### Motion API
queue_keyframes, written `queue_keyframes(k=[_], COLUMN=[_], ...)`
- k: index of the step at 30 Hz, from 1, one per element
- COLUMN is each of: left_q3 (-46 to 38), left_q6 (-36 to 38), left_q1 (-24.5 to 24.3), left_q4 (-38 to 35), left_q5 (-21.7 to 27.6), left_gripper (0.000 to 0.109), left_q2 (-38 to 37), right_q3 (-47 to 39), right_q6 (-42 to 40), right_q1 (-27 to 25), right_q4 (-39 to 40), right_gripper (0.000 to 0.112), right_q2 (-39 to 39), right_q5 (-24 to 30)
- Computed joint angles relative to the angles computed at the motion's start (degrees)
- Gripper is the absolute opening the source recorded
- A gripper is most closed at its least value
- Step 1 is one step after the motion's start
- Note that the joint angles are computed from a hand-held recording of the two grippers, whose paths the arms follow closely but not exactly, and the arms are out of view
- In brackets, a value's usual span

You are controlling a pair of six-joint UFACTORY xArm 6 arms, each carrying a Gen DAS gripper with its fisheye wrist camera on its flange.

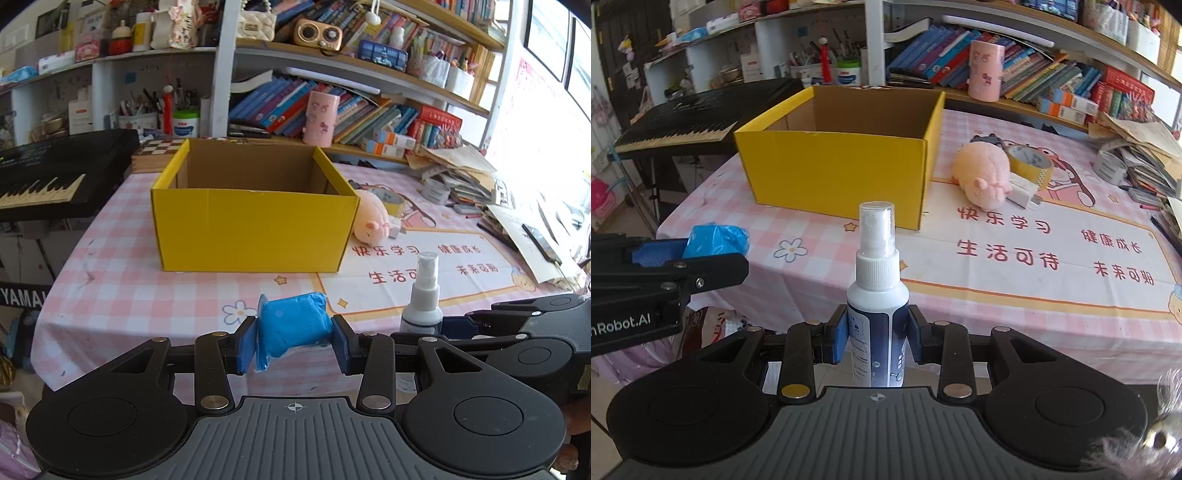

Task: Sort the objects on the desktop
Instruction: 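Lift the blue block and spray bottle and carry both toward the yellow box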

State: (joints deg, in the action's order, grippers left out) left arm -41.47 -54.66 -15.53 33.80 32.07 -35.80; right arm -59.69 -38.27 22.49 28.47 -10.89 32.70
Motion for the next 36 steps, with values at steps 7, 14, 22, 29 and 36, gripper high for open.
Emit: queue_keyframes(k=[7,14,22,29,36], left_q3=[1.01,1.38,1.2,0.62,0.09], left_q6=[-1.92,-3.12,-2.34,-1.97,-2.77], left_q1=[-0.41,-0.88,-1.3,-1.79,-1.77], left_q4=[1.6,2.81,2.88,3.44,4.73], left_q5=[0.92,2.34,2.43,1.99,2.03], left_gripper=[0.041,0.041,0.041,0.041,0.041], left_q2=[-1.66,-2.69,-2.57,-1.85,-1.52], right_q3=[0.76,0.96,1.55,2.03,1.87], right_q6=[-2.15,-3.74,-4.51,-4.39,-6.46], right_q1=[0.75,1.19,1.17,0.79,0.95], right_q4=[0.64,1.75,2.79,3.19,4.41], right_gripper=[0.03,0.03,0.03,0.03,0.03], right_q2=[-0.89,-1.14,-1.74,-2.24,-2.25], right_q5=[0.25,0.56,-0.15,-0.66,-1.08])
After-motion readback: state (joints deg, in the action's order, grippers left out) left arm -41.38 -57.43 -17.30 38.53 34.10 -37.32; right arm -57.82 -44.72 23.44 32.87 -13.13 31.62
